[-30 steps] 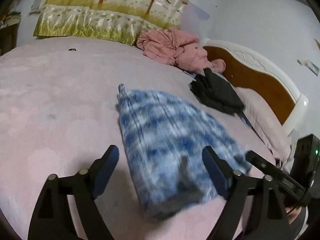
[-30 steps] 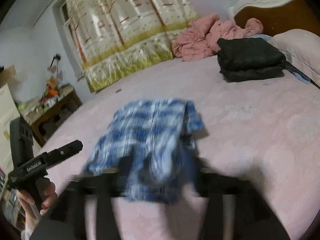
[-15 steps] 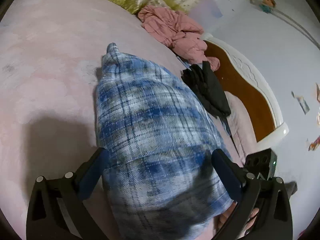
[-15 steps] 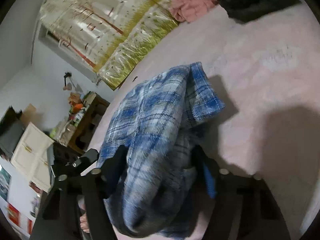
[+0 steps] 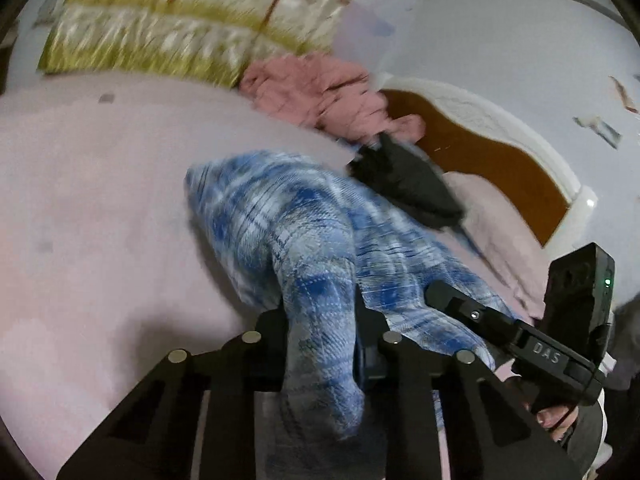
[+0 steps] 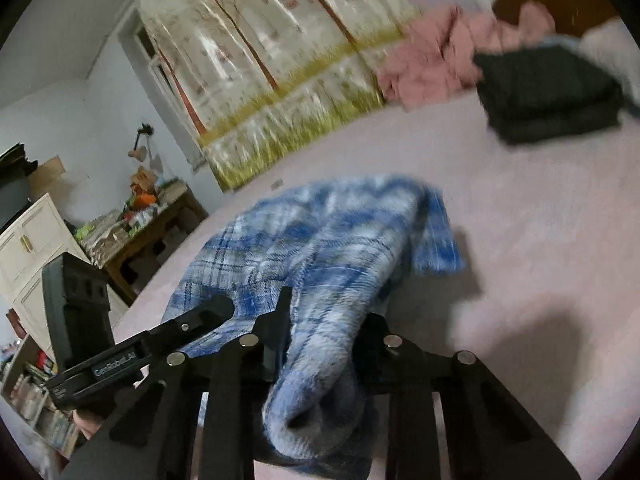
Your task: Fold large clothes
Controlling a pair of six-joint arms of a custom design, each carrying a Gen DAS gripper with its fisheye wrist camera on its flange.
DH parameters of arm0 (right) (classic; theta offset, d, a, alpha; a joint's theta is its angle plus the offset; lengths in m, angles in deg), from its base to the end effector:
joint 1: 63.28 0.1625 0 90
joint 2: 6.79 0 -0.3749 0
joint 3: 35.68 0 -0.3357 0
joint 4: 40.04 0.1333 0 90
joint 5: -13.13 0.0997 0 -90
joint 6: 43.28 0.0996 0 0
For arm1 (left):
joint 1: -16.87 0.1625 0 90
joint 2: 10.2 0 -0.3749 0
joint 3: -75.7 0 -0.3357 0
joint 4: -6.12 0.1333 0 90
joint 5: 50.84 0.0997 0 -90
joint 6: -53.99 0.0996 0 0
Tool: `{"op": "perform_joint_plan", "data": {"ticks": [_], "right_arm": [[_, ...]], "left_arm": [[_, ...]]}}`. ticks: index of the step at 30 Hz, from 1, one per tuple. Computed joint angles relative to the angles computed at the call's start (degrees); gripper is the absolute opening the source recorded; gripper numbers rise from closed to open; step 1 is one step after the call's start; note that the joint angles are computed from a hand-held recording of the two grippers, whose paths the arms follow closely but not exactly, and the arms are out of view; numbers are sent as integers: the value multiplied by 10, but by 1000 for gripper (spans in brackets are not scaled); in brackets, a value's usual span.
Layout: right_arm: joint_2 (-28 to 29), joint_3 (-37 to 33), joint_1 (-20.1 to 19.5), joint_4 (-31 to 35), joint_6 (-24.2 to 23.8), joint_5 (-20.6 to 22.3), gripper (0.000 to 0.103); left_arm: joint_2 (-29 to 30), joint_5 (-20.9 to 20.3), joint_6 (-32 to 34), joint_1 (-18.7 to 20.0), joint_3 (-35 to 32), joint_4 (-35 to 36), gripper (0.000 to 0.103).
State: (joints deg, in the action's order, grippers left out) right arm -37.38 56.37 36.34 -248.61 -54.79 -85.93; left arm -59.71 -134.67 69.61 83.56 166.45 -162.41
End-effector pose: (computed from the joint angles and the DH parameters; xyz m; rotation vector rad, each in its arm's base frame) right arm 0.2195 -0.5915 0.0887 0.3698 -2.5996 1.4240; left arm -0.1191 -0.6403 0.2079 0.9223 2.7688 -0.9929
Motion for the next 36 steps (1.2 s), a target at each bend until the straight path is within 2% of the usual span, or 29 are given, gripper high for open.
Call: {"op": "perform_joint_plan", "data": {"ticks": [3,5,7,9,10,11,12,13,15,17,21,27,32,36], "right_arm": [[-29,14,13,-30,-11,4,22],[-44,12,22,-46,-27,0,16],[-65,15,28,-65,-46,9,15],[-79,4,36,-91,-69,5,14],[-87,-13,43,-88,-94,-14,14],[-93,-30,48,-62,-106,-35,14],[-107,-43,48,-12,-98,-56,14],[-122,-42,39,20,-66,-54,14],[-134,-19,19,32,-37,-26,14],[-124,-4,4,22,-52,-23,14],[-90,-8,-23,38,-22,2,14],[-43,-49,-13,92,-27,8,14],[5,-92,5,132,-30,-5,15],[31,-114,5,170,-26,-3,19]], "left_arm": [[-3,-12,9,-23,-19,11,21],[5,-17,28,-43,-35,4,20],[21,-23,46,-64,-57,-15,18],[45,-44,52,-79,-98,-5,16],[64,-41,52,-89,-128,9,16],[83,-15,52,-101,-158,28,16],[103,19,44,-112,-190,54,16],[118,30,40,-113,-214,78,16],[130,36,49,-108,-224,94,16],[134,47,66,-100,-210,73,16],[126,73,60,-85,-181,48,16],[83,98,44,-54,-126,26,17],[42,109,24,-25,-85,23,17],[33,114,15,2,-80,39,19]]}}
